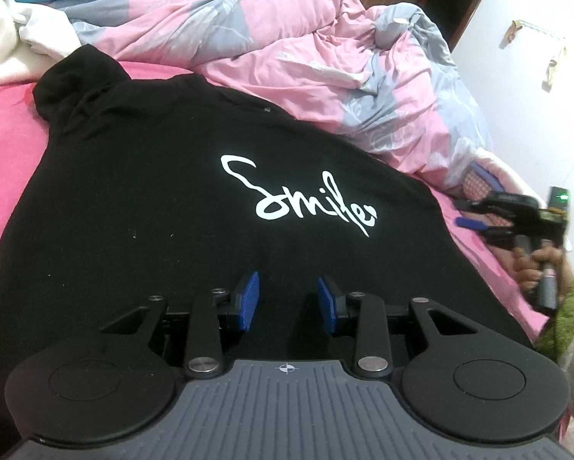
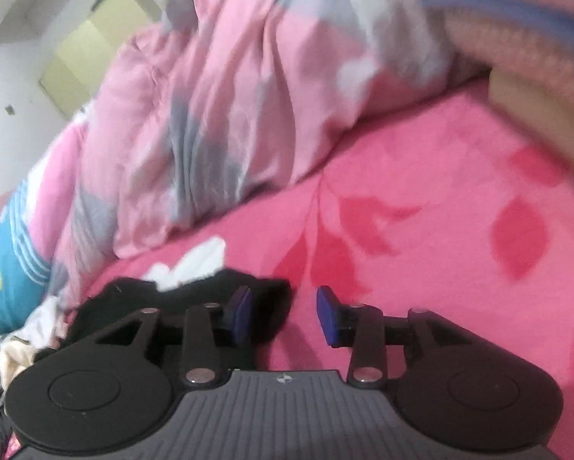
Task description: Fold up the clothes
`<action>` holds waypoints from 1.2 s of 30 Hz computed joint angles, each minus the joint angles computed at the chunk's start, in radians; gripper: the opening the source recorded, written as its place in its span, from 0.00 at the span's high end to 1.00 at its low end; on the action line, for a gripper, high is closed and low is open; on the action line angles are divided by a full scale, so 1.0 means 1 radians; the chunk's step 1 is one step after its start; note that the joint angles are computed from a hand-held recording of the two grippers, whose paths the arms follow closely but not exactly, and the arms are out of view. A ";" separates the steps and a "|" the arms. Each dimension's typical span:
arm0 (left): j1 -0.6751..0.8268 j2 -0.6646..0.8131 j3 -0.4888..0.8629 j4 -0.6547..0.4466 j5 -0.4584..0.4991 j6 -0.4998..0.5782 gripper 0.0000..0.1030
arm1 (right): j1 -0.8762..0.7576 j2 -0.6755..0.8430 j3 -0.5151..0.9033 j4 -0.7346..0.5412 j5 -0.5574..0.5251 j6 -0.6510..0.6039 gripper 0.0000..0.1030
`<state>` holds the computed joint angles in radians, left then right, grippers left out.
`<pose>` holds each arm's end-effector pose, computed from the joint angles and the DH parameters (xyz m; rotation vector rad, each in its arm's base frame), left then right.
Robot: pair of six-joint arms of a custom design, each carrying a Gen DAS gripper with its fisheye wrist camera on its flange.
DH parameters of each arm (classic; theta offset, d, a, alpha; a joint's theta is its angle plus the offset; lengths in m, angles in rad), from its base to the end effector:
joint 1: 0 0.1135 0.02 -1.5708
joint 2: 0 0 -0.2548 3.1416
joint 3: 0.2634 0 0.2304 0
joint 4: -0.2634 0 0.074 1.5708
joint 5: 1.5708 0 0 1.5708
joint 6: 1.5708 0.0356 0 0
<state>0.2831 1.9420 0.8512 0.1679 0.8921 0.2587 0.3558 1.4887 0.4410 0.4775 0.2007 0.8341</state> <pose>0.3213 0.0646 0.1045 0.3231 2.1817 -0.8077 0.2404 0.0818 0.1459 0.6283 2.0741 0.4826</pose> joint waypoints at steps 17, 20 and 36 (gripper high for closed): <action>0.006 0.007 0.006 -0.005 0.013 -0.006 0.67 | 0.226 -0.425 -0.160 -0.444 0.113 0.020 0.96; 0.007 0.007 0.006 -0.006 0.015 -0.007 0.67 | 0.407 -0.538 -0.158 -0.540 0.196 0.085 0.96; 0.014 0.014 0.017 -0.022 0.024 0.000 0.67 | 0.982 -0.180 0.074 -0.777 0.577 0.273 0.99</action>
<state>0.2967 1.9560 0.8683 0.1460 0.9162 0.2584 1.3382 1.3082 0.5146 -0.2999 0.7774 1.1067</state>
